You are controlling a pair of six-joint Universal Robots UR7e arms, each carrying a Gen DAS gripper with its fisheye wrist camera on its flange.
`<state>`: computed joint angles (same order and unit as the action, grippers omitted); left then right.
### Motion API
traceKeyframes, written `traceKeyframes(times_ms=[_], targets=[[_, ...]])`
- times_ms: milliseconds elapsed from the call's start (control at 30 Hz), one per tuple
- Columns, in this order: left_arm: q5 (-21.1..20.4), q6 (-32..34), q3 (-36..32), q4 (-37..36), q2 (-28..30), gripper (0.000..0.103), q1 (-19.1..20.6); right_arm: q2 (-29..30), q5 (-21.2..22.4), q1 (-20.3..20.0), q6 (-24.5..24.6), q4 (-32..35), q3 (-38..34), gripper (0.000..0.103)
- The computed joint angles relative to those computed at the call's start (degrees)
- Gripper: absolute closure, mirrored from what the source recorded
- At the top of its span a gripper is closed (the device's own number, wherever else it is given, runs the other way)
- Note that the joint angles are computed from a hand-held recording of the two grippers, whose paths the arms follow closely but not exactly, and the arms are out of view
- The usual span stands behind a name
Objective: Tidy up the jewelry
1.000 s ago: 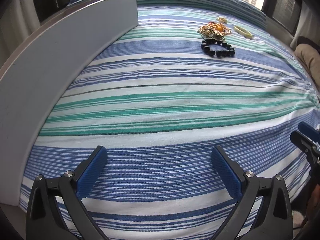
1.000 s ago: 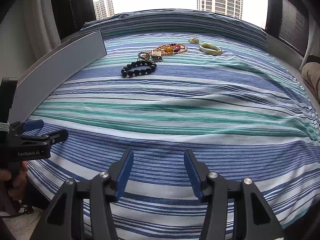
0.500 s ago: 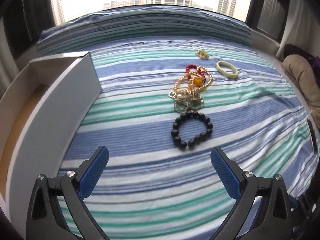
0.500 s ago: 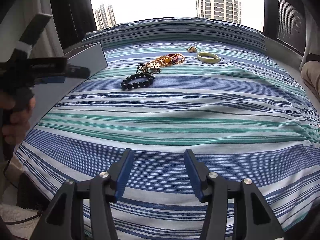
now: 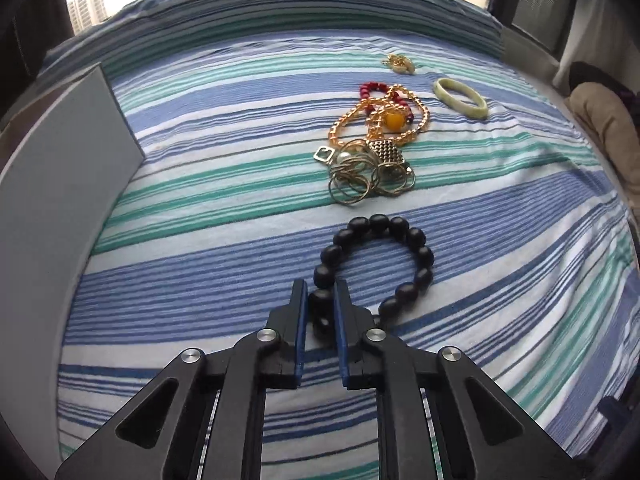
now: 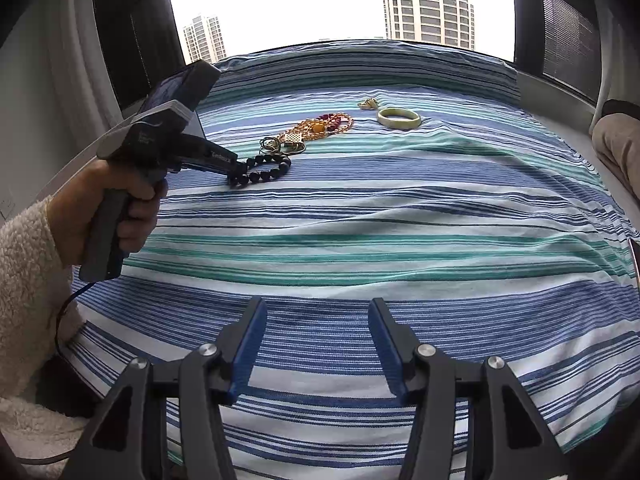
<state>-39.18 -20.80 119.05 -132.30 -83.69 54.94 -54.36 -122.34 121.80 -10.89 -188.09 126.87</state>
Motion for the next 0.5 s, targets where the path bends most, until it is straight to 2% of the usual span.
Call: traceKeyframes(times_ms=[167,333,400,433,467,500], targets=[[1.3,-9.2,5.4,10.8,-11.1,0.092,-2.3,-0.7,0.5,0.4,-0.3,0.5,-0.3,0.049],[3.5,-22.1,8.0,28.3,-22.0,0.088,-6.1,-2.9,3.6,-0.3,-1.0,12.3,-5.3,0.049],[3.9,-26.0,8.3,33.1,-24.9,0.068,-7.9,-2.9,6.0,-0.8,-0.9,19.3,-9.6,0.049],[4.4,-27.4,8.6,34.2,-26.4,0.048,-8.8,-2.3,7.0,-0.8,-0.9,22.6,-12.2,0.049],[5.2,-29.1,9.2,35.3,-28.1,0.033,-10.1,-1.5,7.9,-0.8,-0.7,26.7,-15.4,0.049],[6.0,-30.9,9.7,36.8,-30.0,0.029,-11.6,-0.3,8.9,-0.8,-0.8,30.1,-18.7,0.049]])
